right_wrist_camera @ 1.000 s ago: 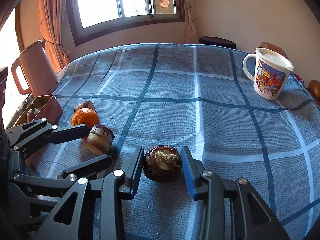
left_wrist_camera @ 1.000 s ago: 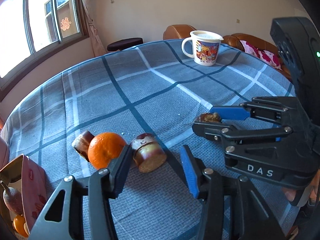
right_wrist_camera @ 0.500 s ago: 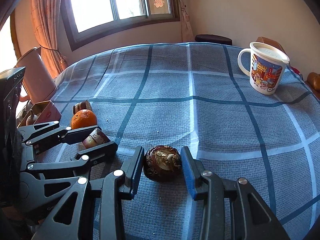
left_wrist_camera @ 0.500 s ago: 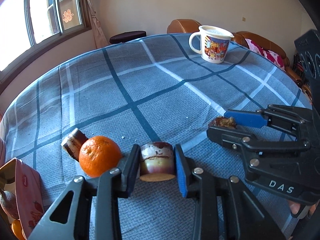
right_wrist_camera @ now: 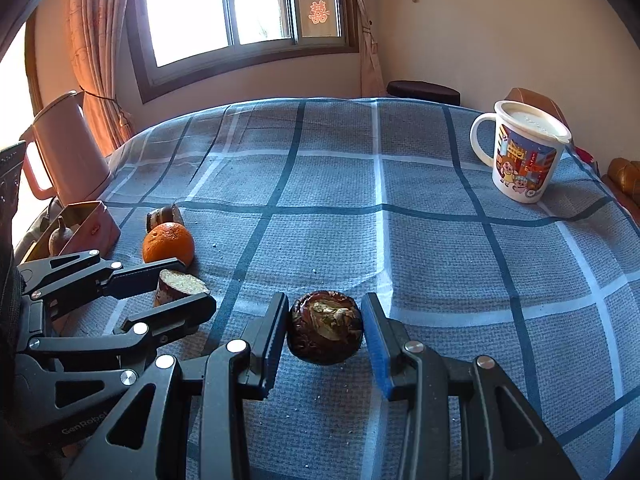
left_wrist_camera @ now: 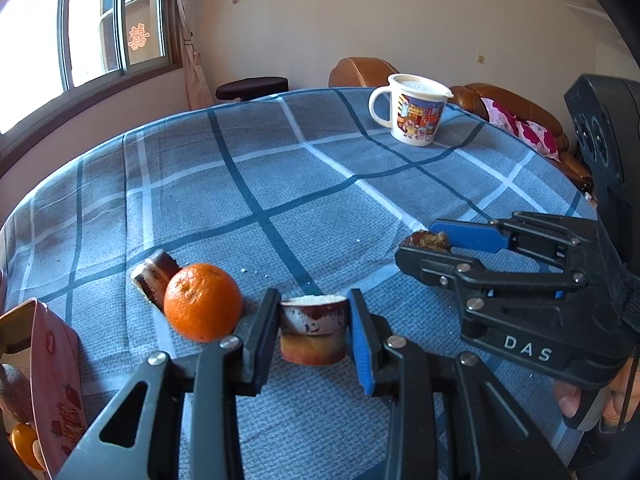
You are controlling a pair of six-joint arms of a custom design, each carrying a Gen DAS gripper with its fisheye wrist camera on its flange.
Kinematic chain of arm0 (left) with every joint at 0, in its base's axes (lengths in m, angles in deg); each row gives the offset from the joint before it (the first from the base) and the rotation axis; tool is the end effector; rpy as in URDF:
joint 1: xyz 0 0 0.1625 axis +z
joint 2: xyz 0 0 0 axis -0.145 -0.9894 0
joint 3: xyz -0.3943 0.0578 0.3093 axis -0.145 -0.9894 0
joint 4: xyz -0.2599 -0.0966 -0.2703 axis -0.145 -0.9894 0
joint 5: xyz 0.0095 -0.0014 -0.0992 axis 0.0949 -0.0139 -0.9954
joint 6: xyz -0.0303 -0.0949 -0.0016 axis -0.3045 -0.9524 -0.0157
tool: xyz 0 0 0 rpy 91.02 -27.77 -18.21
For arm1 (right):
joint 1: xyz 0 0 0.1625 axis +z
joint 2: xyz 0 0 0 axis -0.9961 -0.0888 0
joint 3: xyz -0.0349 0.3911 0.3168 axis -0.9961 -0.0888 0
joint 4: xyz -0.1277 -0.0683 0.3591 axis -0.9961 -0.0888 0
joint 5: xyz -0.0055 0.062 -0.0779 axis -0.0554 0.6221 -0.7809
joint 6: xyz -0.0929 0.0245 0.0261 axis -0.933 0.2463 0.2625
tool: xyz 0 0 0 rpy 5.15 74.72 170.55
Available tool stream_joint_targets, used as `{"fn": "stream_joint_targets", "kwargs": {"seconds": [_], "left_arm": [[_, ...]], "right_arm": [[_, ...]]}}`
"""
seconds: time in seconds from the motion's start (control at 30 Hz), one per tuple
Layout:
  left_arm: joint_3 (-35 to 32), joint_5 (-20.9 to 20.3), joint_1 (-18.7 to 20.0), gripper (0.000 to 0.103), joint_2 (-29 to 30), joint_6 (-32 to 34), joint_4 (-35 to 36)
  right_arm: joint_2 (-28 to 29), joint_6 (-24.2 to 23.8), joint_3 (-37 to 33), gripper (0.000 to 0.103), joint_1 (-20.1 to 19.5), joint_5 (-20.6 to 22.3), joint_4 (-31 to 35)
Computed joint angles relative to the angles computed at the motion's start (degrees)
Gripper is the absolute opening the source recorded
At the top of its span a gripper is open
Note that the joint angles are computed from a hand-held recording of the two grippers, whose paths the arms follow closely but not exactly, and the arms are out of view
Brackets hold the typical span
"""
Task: Organize fruits
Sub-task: 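Lift the chunk with the left tool while the right tool lifts the brown fruit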
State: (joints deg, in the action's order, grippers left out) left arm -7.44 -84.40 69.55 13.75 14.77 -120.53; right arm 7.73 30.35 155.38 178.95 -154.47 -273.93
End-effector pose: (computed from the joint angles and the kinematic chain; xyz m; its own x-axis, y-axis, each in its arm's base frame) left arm -0.2448 -0.7759 0.0136 -0.4317 0.8135 -0.3896 0.8986 0.4253 -0.1076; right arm 0.1194 -0.7003 0.1434 -0.7333 0.2648 0.6262 -0.3390 0.6560 -0.6743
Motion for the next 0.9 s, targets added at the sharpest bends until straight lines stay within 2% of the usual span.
{"fn": "stream_joint_targets", "kwargs": {"seconds": [0.13, 0.23, 0.9], "left_arm": [[-0.81, -1.03, 0.5, 0.035, -0.12, -1.73, 1.91], [0.44, -3.43, 0.93, 0.035, -0.94, -1.49, -0.14], [4.78, -6.85, 1.48, 0.035, -2.55, -0.68, -11.25]], "right_arm": [[0.0, -0.49, 0.2, 0.04, 0.01, 0.45, -0.77], [0.0, -1.17, 0.65, 0.04, 0.06, 1.15, -2.13], [1.12, -8.15, 2.02, 0.04, 0.87, 4.59, -11.14]]}}
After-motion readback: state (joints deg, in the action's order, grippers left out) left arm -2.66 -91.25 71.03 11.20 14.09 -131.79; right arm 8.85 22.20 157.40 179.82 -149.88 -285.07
